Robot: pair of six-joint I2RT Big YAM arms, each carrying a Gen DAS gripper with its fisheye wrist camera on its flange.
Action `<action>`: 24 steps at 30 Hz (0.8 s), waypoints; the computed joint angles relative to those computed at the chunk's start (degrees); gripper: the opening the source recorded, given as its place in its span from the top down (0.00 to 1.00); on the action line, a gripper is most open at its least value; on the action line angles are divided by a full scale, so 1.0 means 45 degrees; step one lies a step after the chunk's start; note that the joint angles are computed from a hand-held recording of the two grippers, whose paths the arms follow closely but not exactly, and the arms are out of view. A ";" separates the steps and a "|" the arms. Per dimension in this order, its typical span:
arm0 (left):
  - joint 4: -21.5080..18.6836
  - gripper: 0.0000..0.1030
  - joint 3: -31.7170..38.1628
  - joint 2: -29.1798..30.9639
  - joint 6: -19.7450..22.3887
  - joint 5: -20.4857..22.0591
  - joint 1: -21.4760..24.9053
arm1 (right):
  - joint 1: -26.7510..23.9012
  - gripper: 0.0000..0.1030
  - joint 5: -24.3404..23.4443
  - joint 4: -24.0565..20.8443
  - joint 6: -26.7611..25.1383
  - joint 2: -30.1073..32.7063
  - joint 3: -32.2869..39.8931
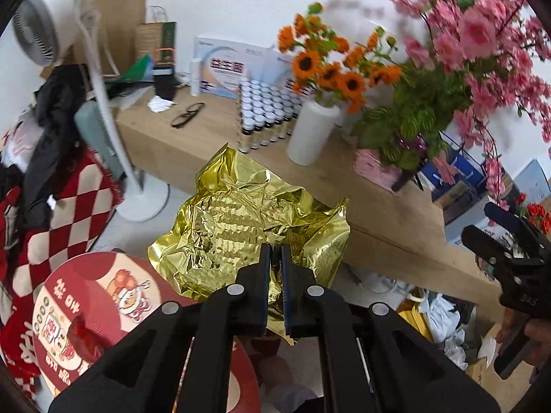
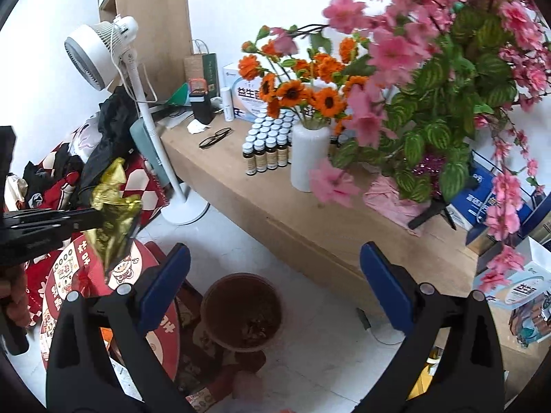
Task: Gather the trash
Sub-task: 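Move the gold foil bag over the bin and open the left tool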
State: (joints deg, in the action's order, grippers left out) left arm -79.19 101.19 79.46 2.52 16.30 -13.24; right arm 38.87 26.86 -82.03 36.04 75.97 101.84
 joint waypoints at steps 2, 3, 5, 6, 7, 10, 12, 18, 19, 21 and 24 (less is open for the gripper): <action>0.0030 0.94 0.0013 0.0158 -0.0013 0.0017 -0.0186 | -0.0091 0.06 0.0049 -0.0052 0.0052 -0.0224 -0.0225; 0.0012 0.93 0.0062 0.0271 -0.0024 0.0037 -0.0274 | -0.0123 0.06 0.0054 -0.0067 0.0066 -0.0270 -0.0283; 0.0032 0.93 0.0129 0.0509 -0.0049 0.0100 -0.0440 | -0.0190 0.06 0.0074 -0.0132 0.0096 -0.0401 -0.0412; 0.0027 0.93 0.0172 0.0601 -0.0043 0.0125 -0.0485 | -0.0247 0.06 0.0079 -0.0156 0.0098 -0.0461 -0.0480; 0.0004 0.93 0.0248 0.0732 -0.0037 0.0164 -0.0553 | -0.0303 0.06 0.0073 -0.0180 0.0091 -0.0485 -0.0507; -0.0118 0.93 0.0490 0.1137 -0.0006 0.0358 -0.0713 | -0.0421 0.06 0.0073 -0.0259 0.0132 -0.0557 -0.0602; -0.0239 0.92 0.0625 0.1397 0.0094 0.0510 -0.0814 | -0.0476 0.06 0.0078 -0.0300 0.0165 -0.0587 -0.0642; -0.0391 0.65 0.0817 0.1797 0.0229 0.0850 -0.0935 | -0.0604 0.06 0.0018 -0.0403 0.0313 -0.0652 -0.0766; -0.0288 0.61 0.0798 0.1753 0.0242 0.0760 -0.0915 | -0.0591 0.06 0.0016 -0.0415 0.0344 -0.0647 -0.0770; -0.0144 0.49 0.0807 0.1660 0.0111 0.0707 -0.0790 | -0.0548 0.06 -0.0004 -0.0421 0.0401 -0.0600 -0.0740; 0.0210 0.29 0.0760 0.1340 -0.0063 0.0521 -0.0461 | -0.0440 0.06 -0.0035 -0.0383 0.0410 -0.0465 -0.0613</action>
